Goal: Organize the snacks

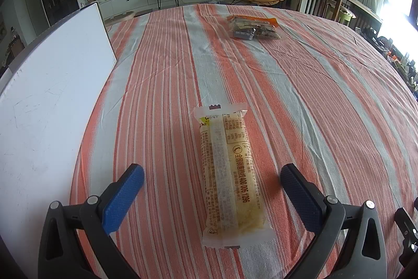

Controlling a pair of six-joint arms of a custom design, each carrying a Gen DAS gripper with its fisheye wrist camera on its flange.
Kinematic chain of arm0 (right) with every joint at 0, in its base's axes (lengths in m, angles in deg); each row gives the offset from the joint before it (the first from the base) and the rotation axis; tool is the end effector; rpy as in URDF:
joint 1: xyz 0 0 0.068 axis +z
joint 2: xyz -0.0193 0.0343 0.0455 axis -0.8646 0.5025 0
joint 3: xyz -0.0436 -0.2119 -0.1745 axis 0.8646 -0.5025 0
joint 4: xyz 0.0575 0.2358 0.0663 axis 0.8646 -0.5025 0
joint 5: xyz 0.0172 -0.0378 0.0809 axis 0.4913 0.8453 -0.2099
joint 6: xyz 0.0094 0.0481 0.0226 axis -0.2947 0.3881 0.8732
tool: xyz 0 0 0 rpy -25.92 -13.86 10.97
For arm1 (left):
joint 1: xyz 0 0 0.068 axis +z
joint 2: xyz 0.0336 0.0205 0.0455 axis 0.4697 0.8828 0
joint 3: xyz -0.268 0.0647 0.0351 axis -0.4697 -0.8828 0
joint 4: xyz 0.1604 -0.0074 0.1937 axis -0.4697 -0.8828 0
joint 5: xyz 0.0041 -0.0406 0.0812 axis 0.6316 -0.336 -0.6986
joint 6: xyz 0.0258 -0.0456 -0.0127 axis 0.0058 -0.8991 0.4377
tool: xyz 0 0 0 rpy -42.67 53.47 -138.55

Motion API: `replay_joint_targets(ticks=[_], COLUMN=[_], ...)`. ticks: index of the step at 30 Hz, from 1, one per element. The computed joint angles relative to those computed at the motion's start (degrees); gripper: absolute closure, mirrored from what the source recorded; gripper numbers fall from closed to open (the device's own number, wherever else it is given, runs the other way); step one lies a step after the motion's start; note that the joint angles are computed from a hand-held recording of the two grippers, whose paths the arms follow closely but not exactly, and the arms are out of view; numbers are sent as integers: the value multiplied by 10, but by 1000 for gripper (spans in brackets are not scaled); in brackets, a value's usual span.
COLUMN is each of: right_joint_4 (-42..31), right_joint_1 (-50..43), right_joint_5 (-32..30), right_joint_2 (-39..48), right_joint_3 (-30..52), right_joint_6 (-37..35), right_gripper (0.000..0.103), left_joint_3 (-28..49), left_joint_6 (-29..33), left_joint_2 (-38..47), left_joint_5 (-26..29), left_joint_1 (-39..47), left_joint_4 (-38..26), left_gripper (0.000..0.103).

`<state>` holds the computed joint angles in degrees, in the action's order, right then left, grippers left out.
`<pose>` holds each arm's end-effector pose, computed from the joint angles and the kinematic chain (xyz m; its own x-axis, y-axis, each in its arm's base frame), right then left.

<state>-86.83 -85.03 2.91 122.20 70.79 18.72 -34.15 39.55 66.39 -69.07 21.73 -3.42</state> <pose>0.2155 -0.0854 0.1468 -0.7577 -0.2412 -0.6064 -0.2966 0.9550 -0.0092 0.1661 -0.0079 0.1023 -0.7389 -0.3426 -0.5803 -0.4137 0.9104 -0.0108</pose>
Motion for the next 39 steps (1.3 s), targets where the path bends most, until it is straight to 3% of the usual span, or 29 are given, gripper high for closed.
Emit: replay_joint_targets(ticks=[9, 13, 16, 22, 26, 28, 30, 34, 36, 39], right_joint_4=[-23, -115, -104, -147, -245, -303, -342, -313, -334, -350], right_joint_1=[-2, 29, 119, 324, 420, 455, 492, 503, 491, 455], right_joint_5=[-10, -43, -18, 13, 37, 65, 132, 166, 158, 152], right_joint_2=[6, 58, 84, 270, 448, 523, 591, 581, 563, 515], right_joint_3=[14, 112, 178, 437, 682, 791, 881, 853, 836, 767], right_joint_6=[-11, 10, 58, 170, 267, 295, 307, 275, 251, 204], right_gripper=[12, 13, 13, 13, 13, 13, 9, 16, 31, 32], left_joint_3=[0, 0, 1, 1, 1, 1, 1, 2, 3, 6], left_joint_6=[0, 0, 0, 0, 0, -1, -1, 0, -1, -1], left_joint_2=[0, 0, 0, 0, 1, 2, 2, 2, 2, 5], left_joint_5=[0, 0, 0, 0, 0, -1, 0, 0, 0, 0], left_joint_1=[0, 0, 0, 0, 0, -1, -1, -1, -1, -1], left_joint_4=[0, 0, -1, -1, 0, 1, 1, -1, -2, -1], left_gripper=[0, 0, 0, 0, 0, 0, 0, 0, 0, 0])
